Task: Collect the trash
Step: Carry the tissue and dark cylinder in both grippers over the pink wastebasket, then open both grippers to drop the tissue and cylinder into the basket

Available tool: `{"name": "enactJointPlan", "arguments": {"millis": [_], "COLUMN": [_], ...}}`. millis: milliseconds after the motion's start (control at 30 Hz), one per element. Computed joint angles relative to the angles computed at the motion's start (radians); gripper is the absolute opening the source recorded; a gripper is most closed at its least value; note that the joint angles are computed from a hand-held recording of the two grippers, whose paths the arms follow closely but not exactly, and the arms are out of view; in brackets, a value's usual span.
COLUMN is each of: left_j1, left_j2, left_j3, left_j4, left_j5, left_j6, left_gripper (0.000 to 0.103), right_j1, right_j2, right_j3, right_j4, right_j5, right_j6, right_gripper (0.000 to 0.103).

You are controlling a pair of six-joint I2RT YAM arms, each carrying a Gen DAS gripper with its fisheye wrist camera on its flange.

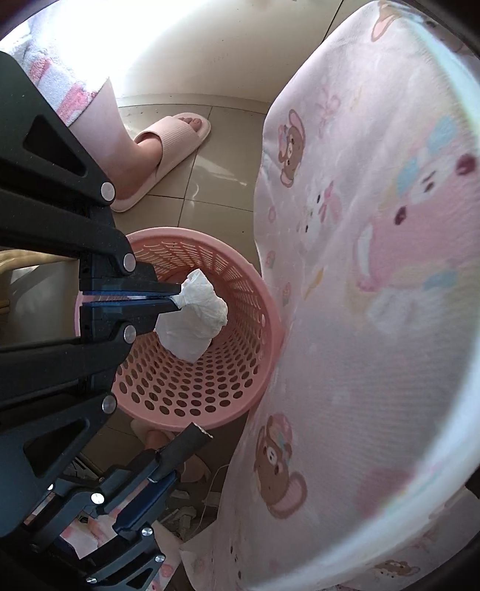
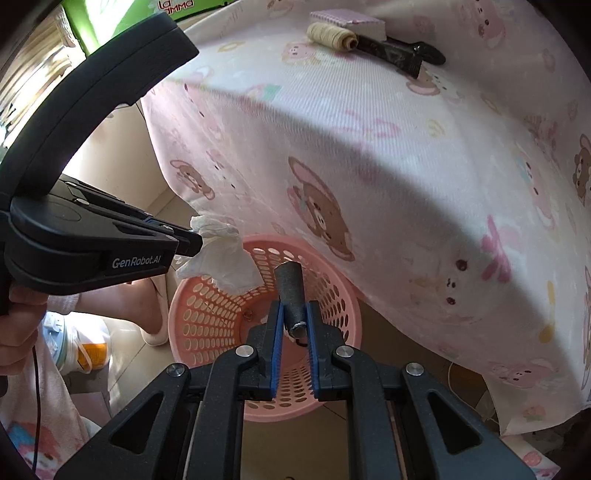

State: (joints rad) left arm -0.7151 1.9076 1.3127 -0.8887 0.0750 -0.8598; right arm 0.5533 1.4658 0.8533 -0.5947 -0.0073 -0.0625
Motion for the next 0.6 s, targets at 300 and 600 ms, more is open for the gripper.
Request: {"name": "enactJointPlan", "arguments": {"millis": [300, 600], "left_j1": [0.017, 0.021], "left_j2": [0.124, 0.157], "left_j3": [0.020, 0.009], "left_j4": [0.031, 0.052], "left_j5": [0.075, 0.106], "left_j6": [-0.016, -0.009], "left_gripper": [0.001, 0.003], "right_j1": [-0.006, -0.007], "right_j2": [0.142, 0.202], "right_j3": [-0.013, -0.012], "right_j4": [0.077, 0.102], "right_j5": [0.014, 0.023], "right_j6": [-0.012, -0.001], "right_gripper": [0.012, 0.017]}}
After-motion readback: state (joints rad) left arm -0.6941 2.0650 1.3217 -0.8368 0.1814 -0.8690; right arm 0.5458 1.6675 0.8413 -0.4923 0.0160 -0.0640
